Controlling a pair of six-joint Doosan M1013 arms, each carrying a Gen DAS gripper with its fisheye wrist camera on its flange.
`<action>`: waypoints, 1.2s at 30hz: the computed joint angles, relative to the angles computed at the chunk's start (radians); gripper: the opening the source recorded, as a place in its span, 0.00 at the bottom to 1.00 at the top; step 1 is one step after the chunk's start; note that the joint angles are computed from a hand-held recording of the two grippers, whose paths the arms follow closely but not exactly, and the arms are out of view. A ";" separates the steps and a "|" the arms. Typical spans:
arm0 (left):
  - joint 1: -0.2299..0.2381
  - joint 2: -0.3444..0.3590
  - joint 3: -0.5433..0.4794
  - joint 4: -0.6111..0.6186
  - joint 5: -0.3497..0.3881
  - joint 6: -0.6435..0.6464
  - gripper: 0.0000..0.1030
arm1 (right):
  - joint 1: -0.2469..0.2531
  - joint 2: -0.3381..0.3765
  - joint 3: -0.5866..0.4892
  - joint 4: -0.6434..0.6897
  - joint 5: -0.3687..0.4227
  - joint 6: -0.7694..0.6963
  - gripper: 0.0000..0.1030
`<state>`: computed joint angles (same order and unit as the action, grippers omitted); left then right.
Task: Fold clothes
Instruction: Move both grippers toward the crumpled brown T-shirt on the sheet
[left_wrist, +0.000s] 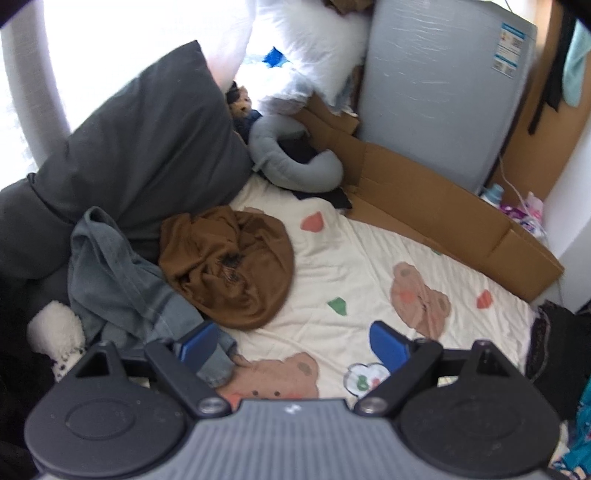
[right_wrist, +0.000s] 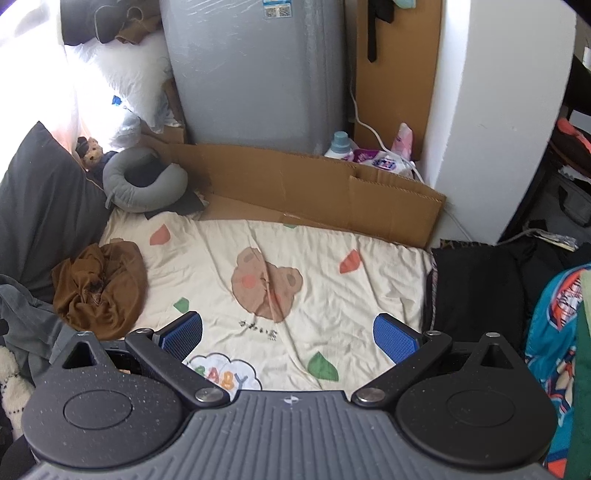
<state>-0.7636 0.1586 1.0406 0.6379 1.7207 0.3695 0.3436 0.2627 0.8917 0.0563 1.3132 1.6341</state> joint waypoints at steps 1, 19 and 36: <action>0.003 -0.001 0.004 0.005 0.003 0.000 0.87 | 0.000 0.005 -0.005 0.008 -0.004 -0.008 0.99; 0.073 -0.033 0.115 0.007 -0.106 -0.034 0.83 | 0.010 0.113 -0.075 0.100 -0.026 -0.079 0.99; 0.154 -0.019 0.229 0.010 -0.180 -0.167 0.66 | 0.019 0.237 -0.145 0.268 -0.022 -0.275 0.98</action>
<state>-0.6099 0.1392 1.2700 0.6481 1.5410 0.2025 0.3626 0.4998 0.7464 0.3245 1.2911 1.3591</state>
